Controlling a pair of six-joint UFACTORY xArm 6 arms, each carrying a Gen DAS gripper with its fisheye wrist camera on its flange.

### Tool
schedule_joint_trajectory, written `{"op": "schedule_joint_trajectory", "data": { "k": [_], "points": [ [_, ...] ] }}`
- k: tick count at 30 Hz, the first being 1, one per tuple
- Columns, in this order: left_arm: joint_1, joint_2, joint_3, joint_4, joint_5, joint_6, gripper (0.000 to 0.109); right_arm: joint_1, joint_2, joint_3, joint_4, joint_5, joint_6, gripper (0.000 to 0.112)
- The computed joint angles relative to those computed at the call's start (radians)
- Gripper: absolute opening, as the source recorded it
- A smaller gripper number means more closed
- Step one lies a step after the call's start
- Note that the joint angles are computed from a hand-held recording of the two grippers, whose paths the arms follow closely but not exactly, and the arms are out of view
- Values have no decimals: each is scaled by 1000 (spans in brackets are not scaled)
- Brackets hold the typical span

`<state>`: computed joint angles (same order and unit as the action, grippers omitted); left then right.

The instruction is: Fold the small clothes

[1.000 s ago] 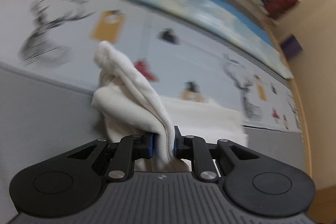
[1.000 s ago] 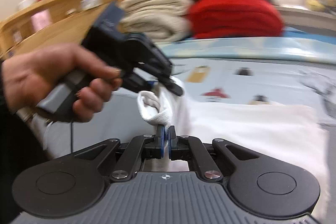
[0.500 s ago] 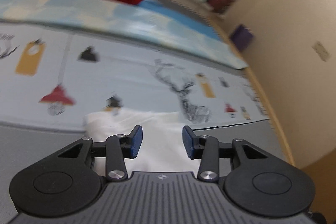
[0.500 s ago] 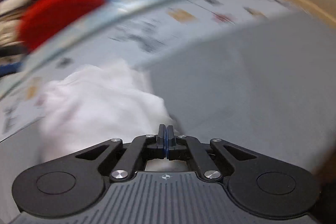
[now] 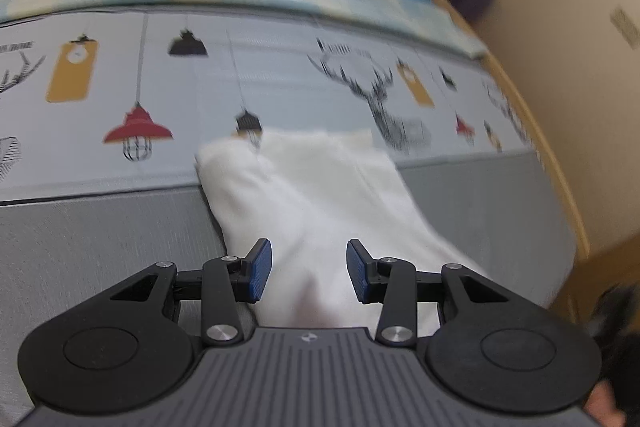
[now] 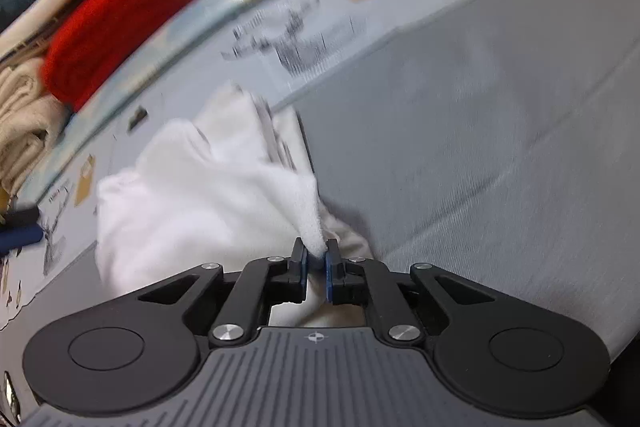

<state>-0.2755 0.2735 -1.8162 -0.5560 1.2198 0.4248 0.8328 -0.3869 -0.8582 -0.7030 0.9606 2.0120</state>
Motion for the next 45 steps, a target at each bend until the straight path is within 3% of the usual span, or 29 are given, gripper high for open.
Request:
{"op": "schedule_joint_trajectory", "data": {
  "k": [3,5,9,11,14,16,17,20,23,24,25,27,28,33,37,40,41,42,43,45],
  "points": [
    [-4,-6,7,0,56,76,45,50,-40,-38,-70,42,58,7],
    [-7,-10,15,-12,90,131,45,76,-58,-63,-43,88,76,7],
    [-41,-19,61,32,135,206,45,26,-74,-19,201,90,-26,13],
    [-77,-33,116,124,125,238,45,-3,-51,-33,311,169,-66,15],
    [-124,-69,209,269,60,273,44,1,-52,-86,241,283,-55,15],
    [-114,-64,191,252,76,275,44,-1,-62,-122,155,312,-84,19],
    [-100,-59,172,222,90,271,44,-9,-71,-132,106,302,-107,27],
    [-58,-46,128,122,105,268,45,-102,-92,-131,65,134,-285,52],
    [-37,-24,105,100,66,192,48,-240,-60,-124,169,-88,-550,67],
    [-31,-14,98,94,55,164,53,-267,-38,-130,205,-115,-601,71],
    [-21,-4,93,82,42,129,58,-292,-13,-136,234,-137,-630,72],
    [-11,18,68,57,19,45,80,-342,40,-135,299,-195,-689,72],
    [-4,26,62,32,11,17,83,-349,59,-131,328,-212,-712,72],
    [5,133,-68,-8,46,-140,84,-387,159,-77,508,-363,-847,72],
    [6,188,-116,-5,57,-213,84,-388,214,-78,583,-381,-870,72],
    [4,232,-144,-19,62,-235,84,-401,227,-65,600,-427,-870,69],
    [5,248,-156,-22,66,-243,83,-403,233,-67,582,-434,-855,57],
    [5,265,-174,-21,74,-251,81,-403,236,-67,560,-442,-837,38],
    [5,277,-184,-30,77,-247,78,-405,239,-65,554,-461,-829,32],
    [6,294,-198,-38,75,-225,56,-407,249,-72,518,-478,-782,21]
  ]
}}
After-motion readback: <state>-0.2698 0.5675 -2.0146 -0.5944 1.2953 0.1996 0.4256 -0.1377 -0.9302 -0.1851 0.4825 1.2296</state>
